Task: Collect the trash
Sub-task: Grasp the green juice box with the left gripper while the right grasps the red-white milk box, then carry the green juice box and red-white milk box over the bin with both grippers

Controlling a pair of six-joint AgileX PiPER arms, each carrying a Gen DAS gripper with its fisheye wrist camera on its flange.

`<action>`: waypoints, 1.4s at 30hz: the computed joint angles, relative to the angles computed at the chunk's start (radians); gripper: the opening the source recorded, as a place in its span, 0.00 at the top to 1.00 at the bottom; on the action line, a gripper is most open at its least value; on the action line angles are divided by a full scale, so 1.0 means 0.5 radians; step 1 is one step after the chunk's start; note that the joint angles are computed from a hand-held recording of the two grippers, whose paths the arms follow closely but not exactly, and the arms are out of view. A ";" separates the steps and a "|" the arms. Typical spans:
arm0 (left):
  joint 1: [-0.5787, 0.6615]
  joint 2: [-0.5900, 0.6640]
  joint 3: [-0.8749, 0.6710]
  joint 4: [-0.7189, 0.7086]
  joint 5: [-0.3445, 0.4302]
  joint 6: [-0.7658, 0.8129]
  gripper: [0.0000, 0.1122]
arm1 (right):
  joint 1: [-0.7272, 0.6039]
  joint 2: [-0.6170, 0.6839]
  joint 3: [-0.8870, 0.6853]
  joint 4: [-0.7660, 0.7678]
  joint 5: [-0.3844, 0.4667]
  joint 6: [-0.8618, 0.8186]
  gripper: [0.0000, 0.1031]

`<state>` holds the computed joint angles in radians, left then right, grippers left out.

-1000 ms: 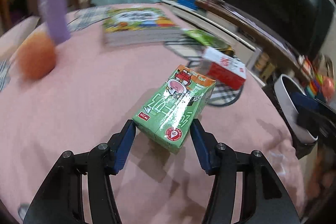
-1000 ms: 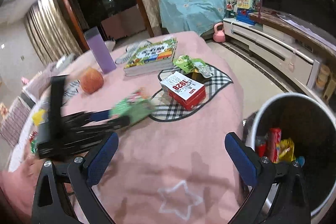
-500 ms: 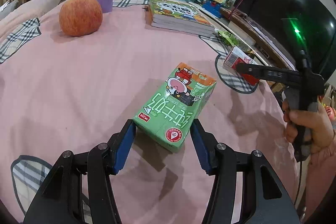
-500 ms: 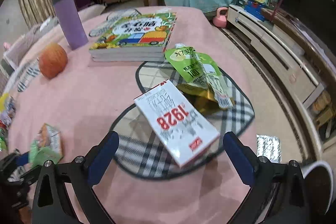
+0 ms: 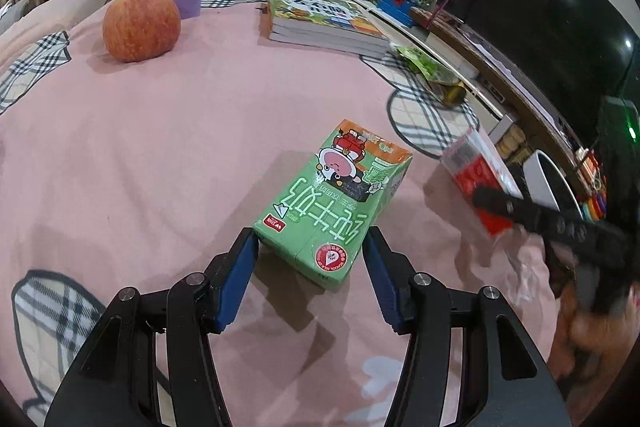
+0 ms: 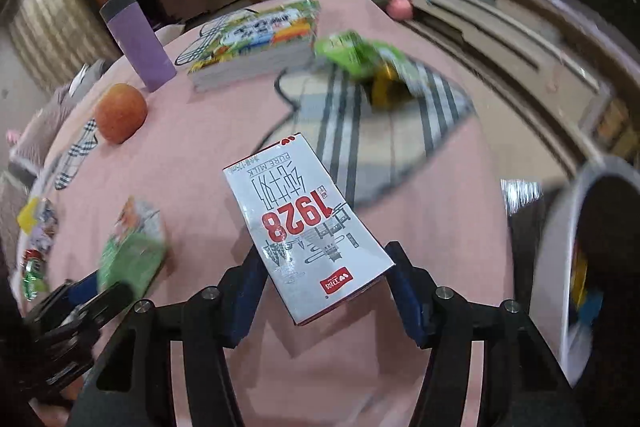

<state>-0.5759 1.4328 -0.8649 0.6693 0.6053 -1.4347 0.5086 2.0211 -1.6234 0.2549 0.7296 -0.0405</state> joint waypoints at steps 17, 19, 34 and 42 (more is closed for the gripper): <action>-0.066 0.055 -0.090 -0.008 0.094 0.569 0.38 | 0.010 -0.433 0.707 0.142 -0.500 -0.584 0.24; 0.051 0.079 -0.093 -0.214 -0.062 0.858 0.38 | 0.033 -0.401 0.652 0.117 -0.485 -0.673 0.24; -0.157 0.077 -0.050 0.043 0.091 0.202 0.49 | 0.056 -0.436 0.816 0.258 -0.590 -0.412 0.49; -0.534 0.085 -0.188 0.206 0.328 -0.089 0.51 | -0.036 -0.832 1.275 0.934 -0.807 -0.888 0.49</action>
